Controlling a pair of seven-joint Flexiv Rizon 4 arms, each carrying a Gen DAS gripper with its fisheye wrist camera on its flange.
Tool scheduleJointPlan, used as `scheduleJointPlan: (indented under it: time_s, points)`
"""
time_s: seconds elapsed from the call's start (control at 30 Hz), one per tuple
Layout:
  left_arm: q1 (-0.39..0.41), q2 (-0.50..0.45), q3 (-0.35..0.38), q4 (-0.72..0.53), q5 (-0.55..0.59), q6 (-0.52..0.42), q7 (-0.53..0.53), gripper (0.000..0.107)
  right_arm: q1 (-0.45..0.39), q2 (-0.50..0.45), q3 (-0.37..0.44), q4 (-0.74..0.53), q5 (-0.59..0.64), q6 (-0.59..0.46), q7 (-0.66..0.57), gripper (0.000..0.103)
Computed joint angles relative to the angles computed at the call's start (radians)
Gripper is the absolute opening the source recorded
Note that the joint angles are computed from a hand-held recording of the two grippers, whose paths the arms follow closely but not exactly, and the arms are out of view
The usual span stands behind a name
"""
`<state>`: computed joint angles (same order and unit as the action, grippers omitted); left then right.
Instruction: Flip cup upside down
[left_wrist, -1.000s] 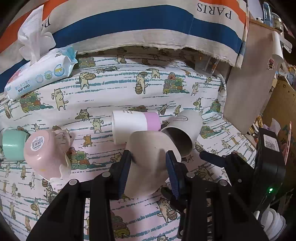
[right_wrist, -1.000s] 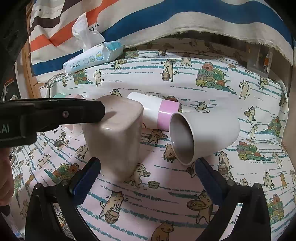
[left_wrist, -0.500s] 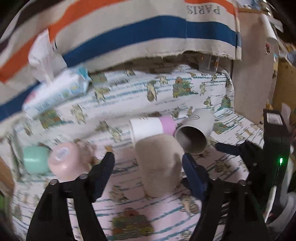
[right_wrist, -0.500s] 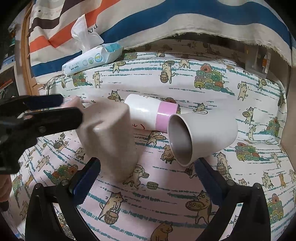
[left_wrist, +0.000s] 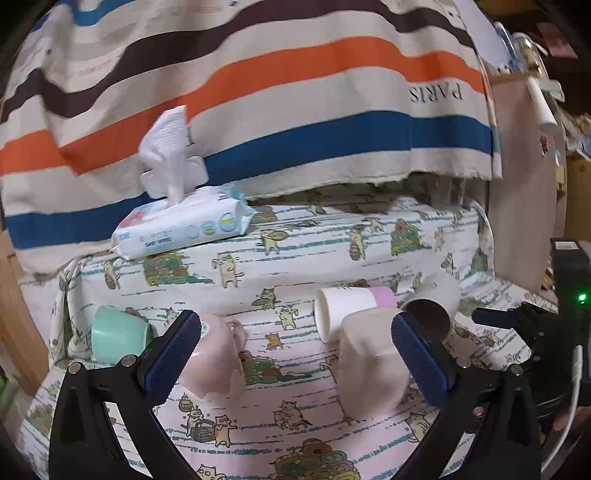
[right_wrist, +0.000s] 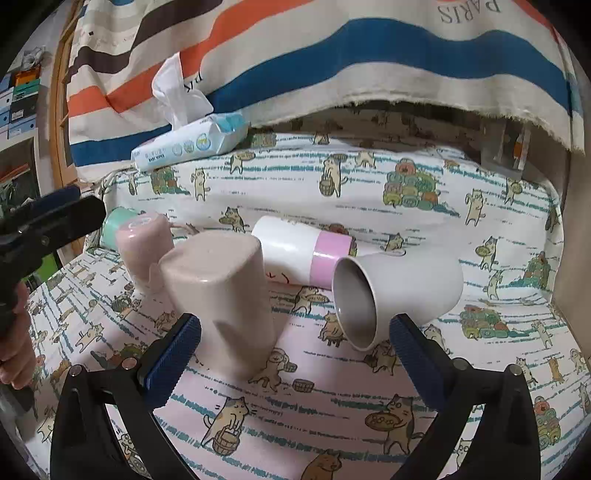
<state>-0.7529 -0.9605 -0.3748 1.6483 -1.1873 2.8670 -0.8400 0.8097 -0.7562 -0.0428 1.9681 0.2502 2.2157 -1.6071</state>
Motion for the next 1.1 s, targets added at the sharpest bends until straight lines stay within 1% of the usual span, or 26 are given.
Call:
scheduleJointPlan:
  time_s: [0.1,0.23,0.37,0.43,0.53,0.63,0.77,0.97,1.1]
  points:
    - [0.014,0.000,0.010,0.045,0.036,0.016,-0.080,0.103,0.003,-0.003,0.000,0.001,0.007,0.024,-0.008,0.103]
    - [0.033,-0.003,0.015,0.089,0.064,0.018,-0.173,0.103,0.005,-0.004,0.001,-0.002,0.020,0.031,-0.016,0.103]
    - [0.036,-0.014,0.023,0.101,0.065,0.010,-0.210,0.103,0.007,-0.006,0.001,-0.005,0.025,0.032,-0.024,0.103]
    - [0.032,-0.024,0.030,0.101,0.066,0.014,-0.209,0.103,0.007,-0.006,0.001,-0.007,0.025,0.027,-0.027,0.103]
    - [0.022,-0.041,0.028,0.074,0.044,0.019,-0.169,0.103,0.012,-0.007,-0.003,-0.009,0.034,0.026,-0.030,0.103]
    - [0.023,-0.046,0.025,0.069,0.051,0.028,-0.178,0.103,0.020,-0.008,-0.007,-0.009,0.046,0.035,-0.036,0.103]
    - [0.022,-0.050,0.025,0.073,0.053,0.063,-0.198,0.103,0.029,-0.009,-0.012,-0.010,0.068,0.043,-0.048,0.103]
    - [0.020,-0.062,0.018,0.054,0.049,0.093,-0.172,0.103,0.033,-0.007,-0.017,-0.016,0.087,0.027,-0.048,0.103]
    - [0.028,-0.061,0.008,0.060,0.046,0.100,-0.178,0.103,0.037,-0.008,-0.020,-0.017,0.092,0.028,-0.048,0.103]
